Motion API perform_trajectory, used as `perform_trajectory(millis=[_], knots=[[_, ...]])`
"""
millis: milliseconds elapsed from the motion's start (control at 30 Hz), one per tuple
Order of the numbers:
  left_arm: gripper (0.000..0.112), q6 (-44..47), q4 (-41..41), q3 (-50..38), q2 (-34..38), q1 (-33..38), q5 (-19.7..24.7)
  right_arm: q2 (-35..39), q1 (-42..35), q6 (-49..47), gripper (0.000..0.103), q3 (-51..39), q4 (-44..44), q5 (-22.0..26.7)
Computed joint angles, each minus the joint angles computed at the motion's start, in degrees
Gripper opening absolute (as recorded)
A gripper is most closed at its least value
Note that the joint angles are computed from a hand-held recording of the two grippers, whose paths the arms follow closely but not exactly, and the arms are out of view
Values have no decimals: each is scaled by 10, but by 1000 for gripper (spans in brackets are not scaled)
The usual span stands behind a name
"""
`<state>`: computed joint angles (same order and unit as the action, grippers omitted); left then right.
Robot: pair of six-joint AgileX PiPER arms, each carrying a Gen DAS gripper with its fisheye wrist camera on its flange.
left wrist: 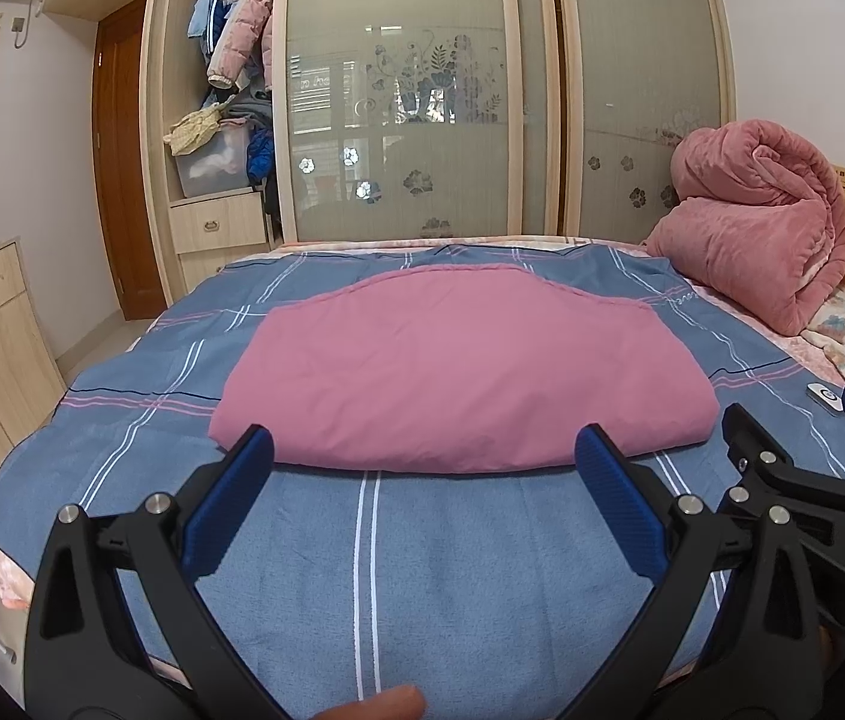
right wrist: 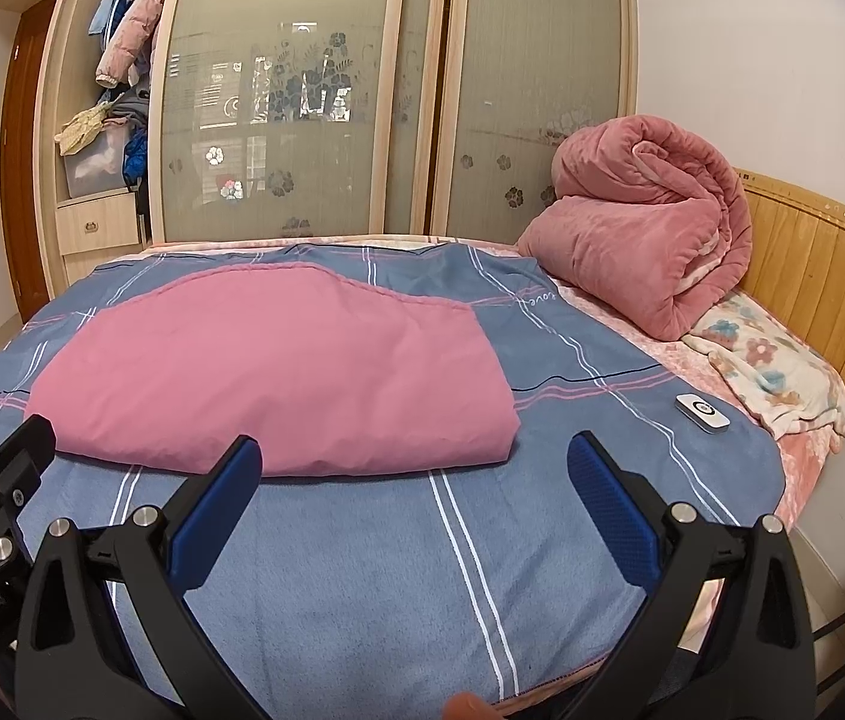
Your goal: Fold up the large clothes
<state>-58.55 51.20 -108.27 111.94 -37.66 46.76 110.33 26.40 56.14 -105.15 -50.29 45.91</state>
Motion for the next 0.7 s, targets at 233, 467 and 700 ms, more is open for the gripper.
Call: perform_trajectory(millis=[233,467,700], knots=[[101,0,-8,-5,8,0,0,8,1,-1,102,-6,-3,6],[101,19,-32,-23,26,8,3,21,-4,-8,102,-11,4,5],[101,60,-74,-62,68,19,14,36,-25,-26,102,-8,36,-21]])
